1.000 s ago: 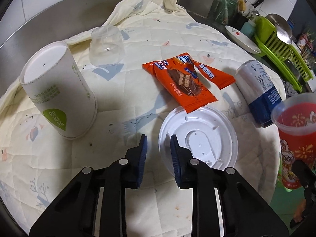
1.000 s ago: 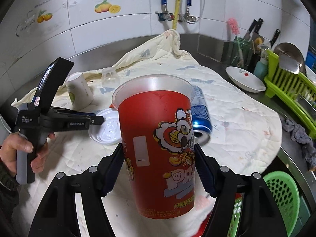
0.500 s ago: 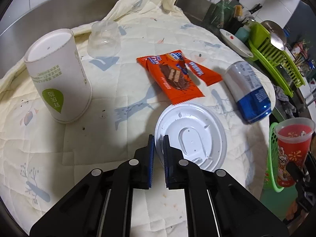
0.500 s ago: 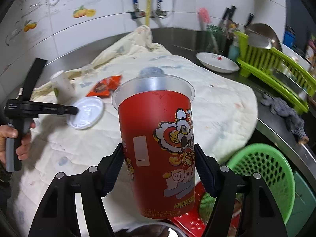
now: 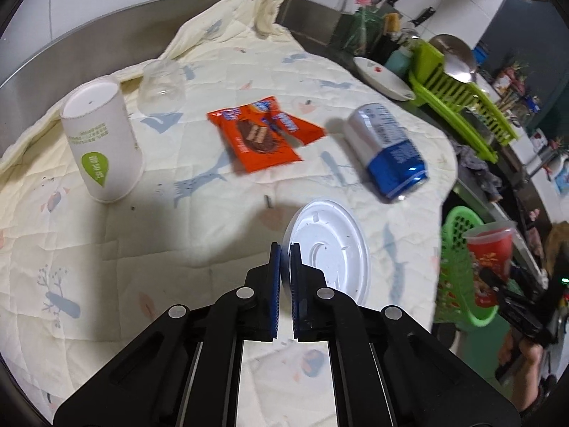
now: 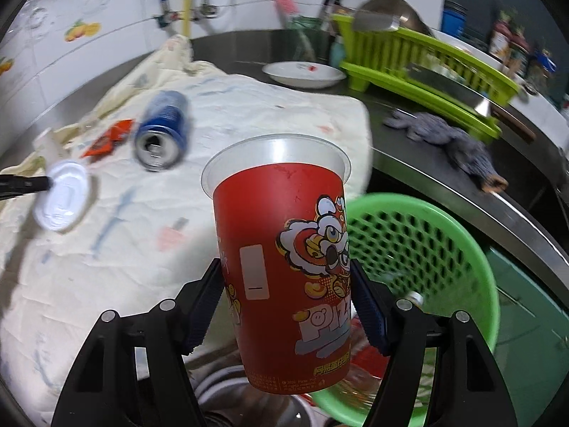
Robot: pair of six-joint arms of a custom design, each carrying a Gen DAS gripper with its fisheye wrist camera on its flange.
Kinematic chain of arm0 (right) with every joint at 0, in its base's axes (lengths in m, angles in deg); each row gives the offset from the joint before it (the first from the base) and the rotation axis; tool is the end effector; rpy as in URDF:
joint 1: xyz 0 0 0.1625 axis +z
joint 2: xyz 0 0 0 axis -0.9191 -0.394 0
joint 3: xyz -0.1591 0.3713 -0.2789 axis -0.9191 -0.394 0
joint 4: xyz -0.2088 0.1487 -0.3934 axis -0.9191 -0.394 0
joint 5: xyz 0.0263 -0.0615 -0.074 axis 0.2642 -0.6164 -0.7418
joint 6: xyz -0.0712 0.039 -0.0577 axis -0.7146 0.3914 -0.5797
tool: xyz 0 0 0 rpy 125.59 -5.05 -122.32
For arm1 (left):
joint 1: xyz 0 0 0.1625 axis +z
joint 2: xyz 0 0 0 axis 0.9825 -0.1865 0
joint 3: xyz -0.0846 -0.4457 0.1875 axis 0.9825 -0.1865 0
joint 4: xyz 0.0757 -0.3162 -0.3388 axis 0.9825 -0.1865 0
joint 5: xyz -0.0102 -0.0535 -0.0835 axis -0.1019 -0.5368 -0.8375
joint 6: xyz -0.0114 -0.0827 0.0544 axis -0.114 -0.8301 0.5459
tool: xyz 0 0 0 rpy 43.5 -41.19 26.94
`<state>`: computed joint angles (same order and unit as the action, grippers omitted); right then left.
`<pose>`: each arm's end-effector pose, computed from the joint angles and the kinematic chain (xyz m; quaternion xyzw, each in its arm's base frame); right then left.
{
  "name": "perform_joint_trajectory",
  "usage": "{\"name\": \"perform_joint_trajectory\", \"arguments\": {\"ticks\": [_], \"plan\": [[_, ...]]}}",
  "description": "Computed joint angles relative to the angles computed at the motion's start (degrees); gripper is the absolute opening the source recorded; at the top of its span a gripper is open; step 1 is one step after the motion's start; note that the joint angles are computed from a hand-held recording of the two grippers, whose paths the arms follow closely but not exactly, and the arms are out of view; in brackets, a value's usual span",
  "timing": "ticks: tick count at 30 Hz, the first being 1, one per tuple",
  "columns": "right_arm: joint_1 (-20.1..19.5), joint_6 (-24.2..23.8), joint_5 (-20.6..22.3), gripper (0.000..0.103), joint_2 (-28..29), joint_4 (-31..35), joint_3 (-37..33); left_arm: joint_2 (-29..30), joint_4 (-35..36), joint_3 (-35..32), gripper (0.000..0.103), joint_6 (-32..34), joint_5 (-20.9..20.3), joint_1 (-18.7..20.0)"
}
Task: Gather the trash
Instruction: 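Drop the red cup into the green basket with the right tool while the left drops the lid in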
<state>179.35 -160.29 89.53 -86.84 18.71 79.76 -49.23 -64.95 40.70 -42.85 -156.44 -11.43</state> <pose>0.2420 -0.4584 0.0871 -0.0004 -0.8400 0.3623 0.4039 -0.0773 -0.6379 0.2768 0.2488 0.9408 -0.1595 0.1659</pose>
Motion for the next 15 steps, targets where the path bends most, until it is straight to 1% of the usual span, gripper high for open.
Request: {"name": "perform_joint_trajectory", "arguments": {"ticks": [4, 6, 9, 15], "plan": [[-1.82, 2.16, 2.21, 0.067, -2.12, -0.24, 2.70, -0.99, 0.15, 0.86, 0.004, 0.56, -1.94, -1.33], [-2.85, 3.62, 2.86, 0.067, -3.17, 0.18, 3.72, -1.23, 0.96, 0.90, 0.004, 0.39, -4.23, -1.98], [-4.01, 4.92, 3.58, 0.067, -4.72, 0.24, 5.22, -1.11, 0.99, 1.45, 0.004, 0.66, -5.83, -3.33], [-6.08, 6.83, 5.67, 0.067, -7.19, 0.34, 7.74, 0.96, 0.70, 2.42, 0.004, 0.15, -9.08, -6.58]]}}
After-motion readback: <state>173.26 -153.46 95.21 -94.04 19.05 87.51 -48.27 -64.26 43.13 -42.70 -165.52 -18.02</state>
